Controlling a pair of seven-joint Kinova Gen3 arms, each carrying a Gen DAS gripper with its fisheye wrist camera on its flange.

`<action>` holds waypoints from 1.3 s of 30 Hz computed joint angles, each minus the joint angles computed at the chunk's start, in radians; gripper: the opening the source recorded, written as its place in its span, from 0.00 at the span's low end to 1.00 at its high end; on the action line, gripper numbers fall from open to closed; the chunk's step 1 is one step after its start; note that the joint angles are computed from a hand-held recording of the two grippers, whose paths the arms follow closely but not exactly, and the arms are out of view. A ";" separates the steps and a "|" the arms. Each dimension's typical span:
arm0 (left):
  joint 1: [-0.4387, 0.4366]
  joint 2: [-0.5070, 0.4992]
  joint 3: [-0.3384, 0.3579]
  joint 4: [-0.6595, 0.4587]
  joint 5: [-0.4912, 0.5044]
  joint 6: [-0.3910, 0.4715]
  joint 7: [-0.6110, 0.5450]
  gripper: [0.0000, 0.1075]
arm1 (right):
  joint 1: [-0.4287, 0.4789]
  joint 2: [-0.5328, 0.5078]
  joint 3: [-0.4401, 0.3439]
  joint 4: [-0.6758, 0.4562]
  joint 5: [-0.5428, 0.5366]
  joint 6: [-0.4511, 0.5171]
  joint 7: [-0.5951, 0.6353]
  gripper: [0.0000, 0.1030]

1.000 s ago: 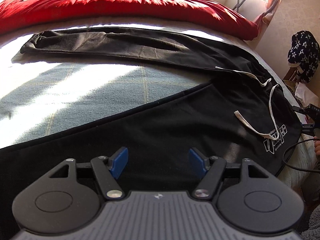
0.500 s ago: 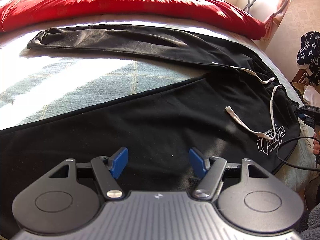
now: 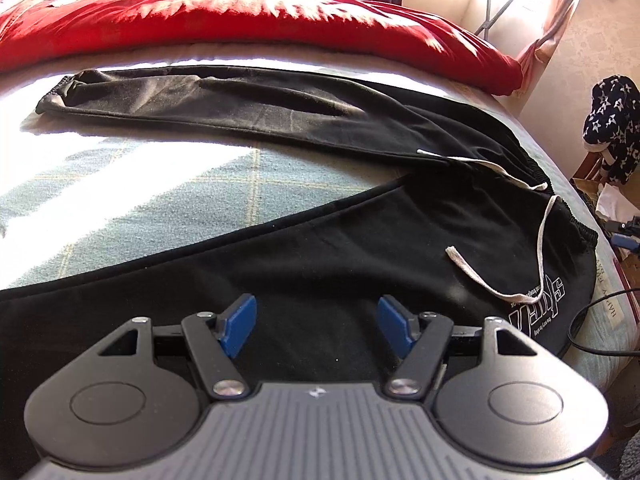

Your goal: Fold clothes

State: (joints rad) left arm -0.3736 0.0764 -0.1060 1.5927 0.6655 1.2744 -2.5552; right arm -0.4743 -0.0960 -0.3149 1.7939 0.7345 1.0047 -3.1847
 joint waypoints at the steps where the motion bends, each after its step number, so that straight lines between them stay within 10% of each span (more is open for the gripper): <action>1: -0.007 0.006 -0.006 0.008 -0.001 0.011 -0.012 0.64 | -0.008 0.015 -0.002 -0.017 0.005 -0.021 0.032 0.55; 9: -0.224 0.062 -0.012 -0.024 -0.036 0.225 -0.249 0.65 | -0.176 0.230 -0.040 -0.183 -0.062 0.114 0.179 0.59; 14: -0.201 0.085 -0.045 -0.127 -0.060 0.234 -0.344 0.71 | -0.328 0.262 -0.001 -0.260 -0.045 0.252 0.191 0.63; 25: -0.340 0.129 -0.069 -0.163 -0.074 0.286 -0.242 0.71 | -0.415 0.366 0.099 -0.396 -0.137 0.185 0.370 0.69; 34: -0.281 0.160 -0.157 -0.178 -0.120 0.044 -0.034 0.70 | -0.426 0.423 0.148 -0.493 -0.139 0.036 0.499 0.74; 39: -0.402 0.179 -0.036 -0.241 -0.003 0.111 -0.093 0.71 | -0.446 0.480 0.185 -0.558 -0.206 0.110 0.499 0.75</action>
